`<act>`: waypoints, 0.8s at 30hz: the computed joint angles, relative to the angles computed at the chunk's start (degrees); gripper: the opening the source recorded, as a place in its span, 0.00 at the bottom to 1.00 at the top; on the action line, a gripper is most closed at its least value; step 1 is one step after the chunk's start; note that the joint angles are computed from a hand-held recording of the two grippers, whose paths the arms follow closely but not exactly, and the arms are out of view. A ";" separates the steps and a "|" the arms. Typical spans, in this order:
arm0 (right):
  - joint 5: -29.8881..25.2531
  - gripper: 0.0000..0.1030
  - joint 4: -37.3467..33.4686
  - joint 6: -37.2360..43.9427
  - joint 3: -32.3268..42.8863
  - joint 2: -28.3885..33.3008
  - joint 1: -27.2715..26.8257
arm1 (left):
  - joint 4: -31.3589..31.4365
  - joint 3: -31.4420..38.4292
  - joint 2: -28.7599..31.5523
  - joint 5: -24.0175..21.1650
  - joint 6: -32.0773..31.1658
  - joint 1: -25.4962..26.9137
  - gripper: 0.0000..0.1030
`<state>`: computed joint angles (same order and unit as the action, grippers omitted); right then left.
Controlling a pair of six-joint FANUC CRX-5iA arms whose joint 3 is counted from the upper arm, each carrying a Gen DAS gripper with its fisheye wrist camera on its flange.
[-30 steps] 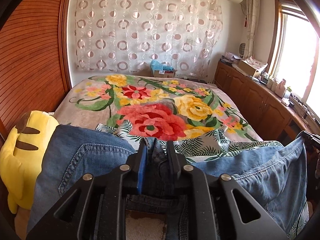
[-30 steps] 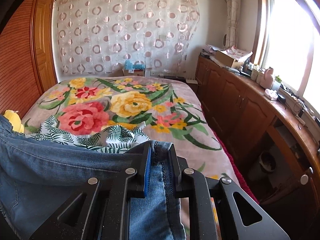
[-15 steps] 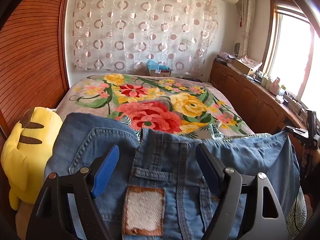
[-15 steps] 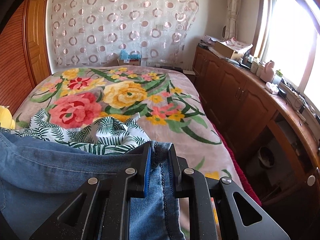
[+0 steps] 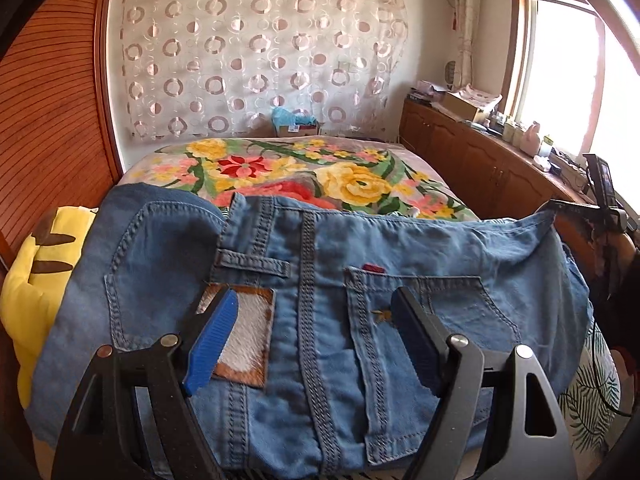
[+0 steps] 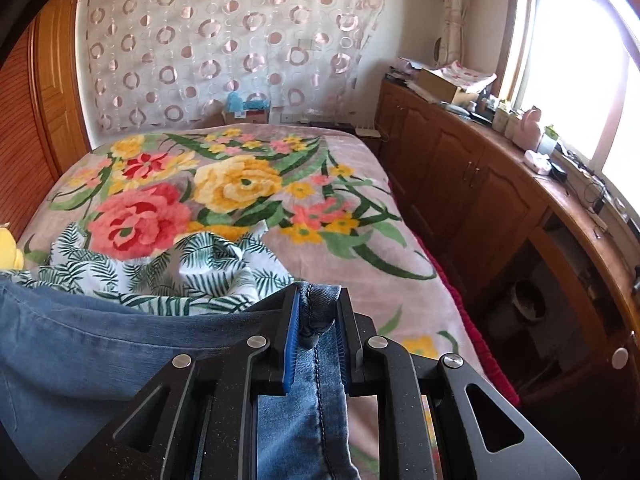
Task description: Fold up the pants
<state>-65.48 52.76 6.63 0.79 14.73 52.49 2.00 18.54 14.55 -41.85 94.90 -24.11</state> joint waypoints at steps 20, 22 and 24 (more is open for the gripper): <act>0.94 0.51 -9.37 -9.61 -16.50 -15.76 8.01 | 3.58 -5.76 -1.73 -1.36 -5.14 -3.32 0.77; 1.05 0.52 -10.63 -9.74 -15.96 -15.57 7.46 | 4.47 -6.37 -2.00 -1.43 -6.03 -3.36 0.77; 1.44 0.52 -11.29 -9.84 -15.75 -15.74 7.13 | 4.47 -6.62 -2.06 -1.62 -6.02 -3.52 0.77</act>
<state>-64.04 41.47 -3.21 -14.95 -1.00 59.62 6.47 11.92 12.49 -43.47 88.88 -27.64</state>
